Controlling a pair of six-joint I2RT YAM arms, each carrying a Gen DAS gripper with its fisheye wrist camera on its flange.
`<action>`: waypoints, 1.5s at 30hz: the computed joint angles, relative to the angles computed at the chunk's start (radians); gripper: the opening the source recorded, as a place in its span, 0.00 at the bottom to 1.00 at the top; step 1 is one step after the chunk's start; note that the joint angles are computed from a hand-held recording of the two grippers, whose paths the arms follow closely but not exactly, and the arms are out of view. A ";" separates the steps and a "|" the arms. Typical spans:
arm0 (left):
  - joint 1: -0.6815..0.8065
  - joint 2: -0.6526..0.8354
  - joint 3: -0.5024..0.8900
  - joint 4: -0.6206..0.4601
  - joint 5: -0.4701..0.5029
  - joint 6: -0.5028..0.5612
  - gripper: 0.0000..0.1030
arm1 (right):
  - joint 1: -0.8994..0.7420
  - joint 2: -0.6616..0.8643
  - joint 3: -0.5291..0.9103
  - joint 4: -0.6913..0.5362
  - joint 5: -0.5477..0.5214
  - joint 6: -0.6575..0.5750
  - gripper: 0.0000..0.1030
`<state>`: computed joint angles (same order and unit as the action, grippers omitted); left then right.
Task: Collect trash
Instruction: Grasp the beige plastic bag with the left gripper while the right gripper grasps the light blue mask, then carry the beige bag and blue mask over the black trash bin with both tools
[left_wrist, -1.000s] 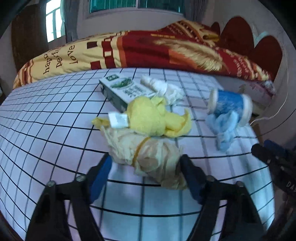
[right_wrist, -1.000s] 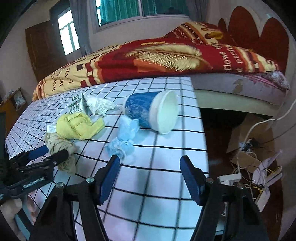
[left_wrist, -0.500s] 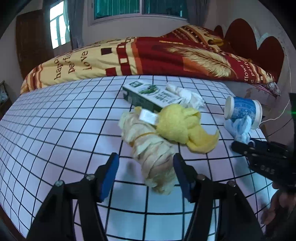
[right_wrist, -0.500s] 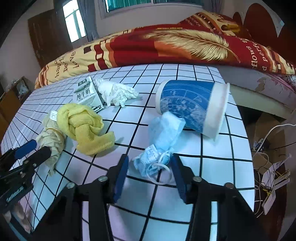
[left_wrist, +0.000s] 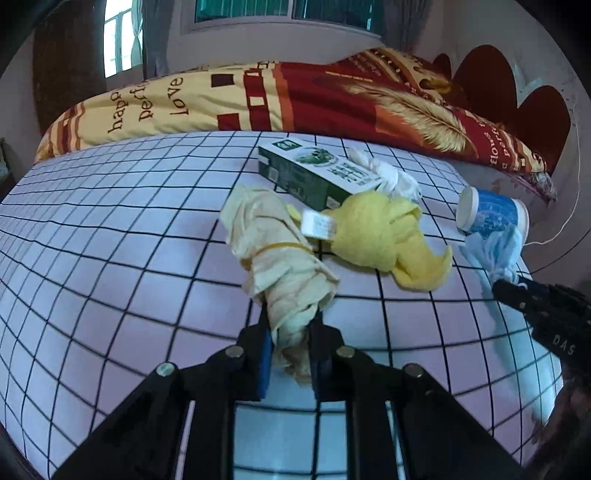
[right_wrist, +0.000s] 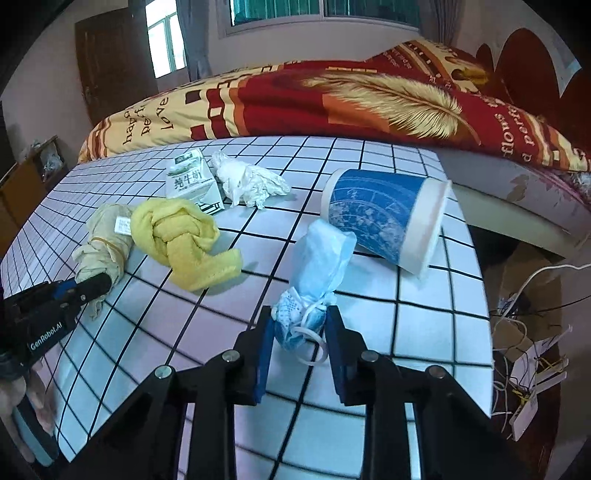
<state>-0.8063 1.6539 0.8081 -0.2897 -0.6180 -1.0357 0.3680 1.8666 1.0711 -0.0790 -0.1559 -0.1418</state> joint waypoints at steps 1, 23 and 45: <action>-0.015 -0.012 -0.008 -0.012 -0.010 -0.009 0.17 | -0.004 -0.019 -0.018 0.005 -0.003 -0.003 0.29; -0.360 -0.029 0.130 -0.310 -0.168 -0.210 0.17 | -0.212 -0.608 -0.431 -0.117 -0.066 -0.090 0.29; -0.586 0.302 0.548 -0.355 -0.166 -0.130 0.17 | -1.090 -0.893 -0.541 -0.523 -0.475 -0.651 0.29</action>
<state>-1.3928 1.9560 1.3564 -0.6443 -0.7839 -1.1655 -0.7221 0.9735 0.5300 -0.6016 -0.6304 -0.7926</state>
